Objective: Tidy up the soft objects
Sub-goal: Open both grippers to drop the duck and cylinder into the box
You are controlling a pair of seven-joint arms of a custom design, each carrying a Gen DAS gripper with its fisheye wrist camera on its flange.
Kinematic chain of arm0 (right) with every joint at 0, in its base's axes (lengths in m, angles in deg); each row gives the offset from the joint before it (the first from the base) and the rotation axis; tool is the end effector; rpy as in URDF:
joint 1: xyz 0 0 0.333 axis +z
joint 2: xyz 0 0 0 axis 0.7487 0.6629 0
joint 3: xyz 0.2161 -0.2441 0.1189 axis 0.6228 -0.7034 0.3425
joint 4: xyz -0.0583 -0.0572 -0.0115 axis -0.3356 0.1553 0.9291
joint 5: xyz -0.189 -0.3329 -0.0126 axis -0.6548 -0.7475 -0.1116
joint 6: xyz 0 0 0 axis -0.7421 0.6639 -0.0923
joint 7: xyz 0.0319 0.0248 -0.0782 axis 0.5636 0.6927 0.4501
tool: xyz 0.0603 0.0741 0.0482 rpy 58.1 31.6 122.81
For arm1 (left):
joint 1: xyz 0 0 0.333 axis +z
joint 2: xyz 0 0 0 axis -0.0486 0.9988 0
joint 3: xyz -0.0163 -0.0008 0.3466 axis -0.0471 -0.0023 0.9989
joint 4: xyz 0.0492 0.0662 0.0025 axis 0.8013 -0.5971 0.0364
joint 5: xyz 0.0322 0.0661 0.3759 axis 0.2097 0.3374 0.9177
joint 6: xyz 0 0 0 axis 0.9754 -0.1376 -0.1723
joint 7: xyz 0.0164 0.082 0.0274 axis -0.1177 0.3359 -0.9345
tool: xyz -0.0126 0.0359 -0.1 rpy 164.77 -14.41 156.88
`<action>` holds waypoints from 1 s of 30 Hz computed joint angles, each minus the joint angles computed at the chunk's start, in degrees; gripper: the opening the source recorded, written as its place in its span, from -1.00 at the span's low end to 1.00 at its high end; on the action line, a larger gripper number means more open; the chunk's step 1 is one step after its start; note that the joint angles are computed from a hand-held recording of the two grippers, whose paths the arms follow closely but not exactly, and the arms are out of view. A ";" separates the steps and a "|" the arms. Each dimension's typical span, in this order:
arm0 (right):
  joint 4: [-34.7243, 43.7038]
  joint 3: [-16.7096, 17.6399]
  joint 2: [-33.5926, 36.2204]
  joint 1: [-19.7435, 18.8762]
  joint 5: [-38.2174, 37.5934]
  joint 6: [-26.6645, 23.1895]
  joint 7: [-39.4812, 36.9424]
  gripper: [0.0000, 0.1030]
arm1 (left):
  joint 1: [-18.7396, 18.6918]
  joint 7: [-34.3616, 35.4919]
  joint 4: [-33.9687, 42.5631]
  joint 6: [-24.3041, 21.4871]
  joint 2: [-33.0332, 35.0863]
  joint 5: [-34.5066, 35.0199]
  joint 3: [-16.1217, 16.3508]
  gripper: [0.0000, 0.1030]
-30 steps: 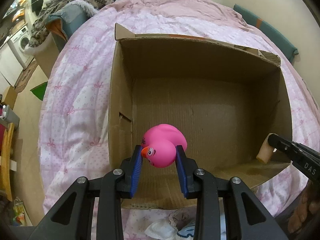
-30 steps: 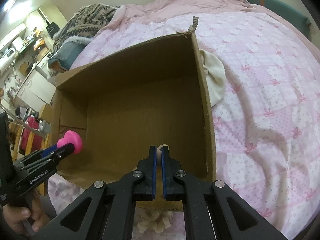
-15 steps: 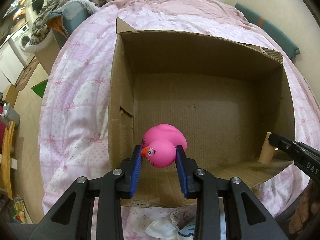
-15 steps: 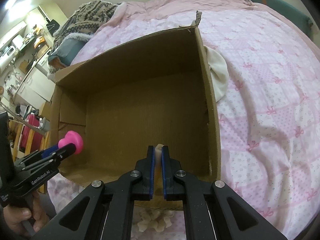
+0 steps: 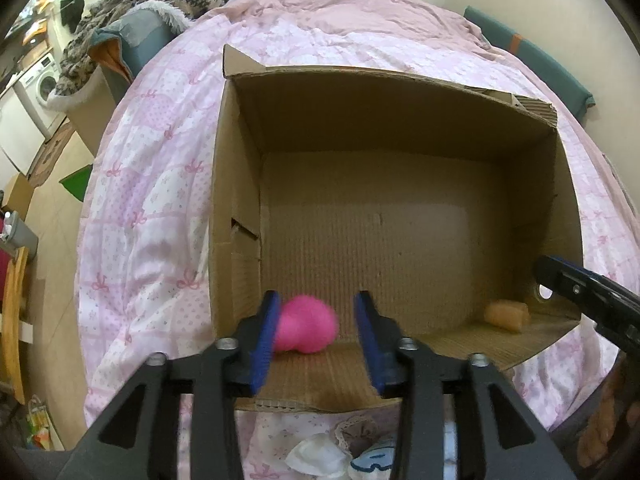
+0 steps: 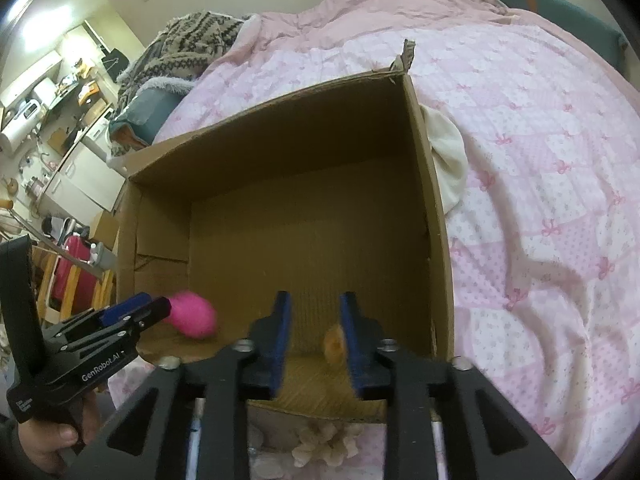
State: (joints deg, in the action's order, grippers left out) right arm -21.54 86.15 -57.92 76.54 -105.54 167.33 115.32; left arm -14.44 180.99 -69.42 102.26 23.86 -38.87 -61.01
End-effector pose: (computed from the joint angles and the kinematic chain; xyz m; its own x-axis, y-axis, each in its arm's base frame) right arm 0.5419 0.3532 0.4912 -0.4095 -0.8489 -0.3341 -0.7121 0.5264 -0.4645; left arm 0.6562 -0.2461 0.4864 -0.5390 -0.8402 0.0585 -0.7573 0.4531 -0.4703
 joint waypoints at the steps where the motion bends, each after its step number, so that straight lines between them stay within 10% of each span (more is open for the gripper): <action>1: -0.12 -0.31 -0.21 0.32 -1.10 0.01 1.13 0.40 | 0.22 0.23 -0.28 0.43 -0.21 -0.52 -0.17 -0.02; 5: -0.06 -0.73 -0.50 0.52 -3.86 0.29 3.86 0.47 | 1.07 1.48 -0.71 1.34 -0.84 -3.29 -1.05 0.29; 30: -5.11 1.89 -6.67 0.06 -6.93 -0.85 12.16 0.47 | 3.18 5.47 -8.59 1.07 -9.68 -6.63 -0.43 0.30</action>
State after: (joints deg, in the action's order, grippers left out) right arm -26.66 88.04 -64.59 76.60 -112.47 166.47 127.48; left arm -11.25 186.47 -78.01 103.33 14.18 -45.50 -61.44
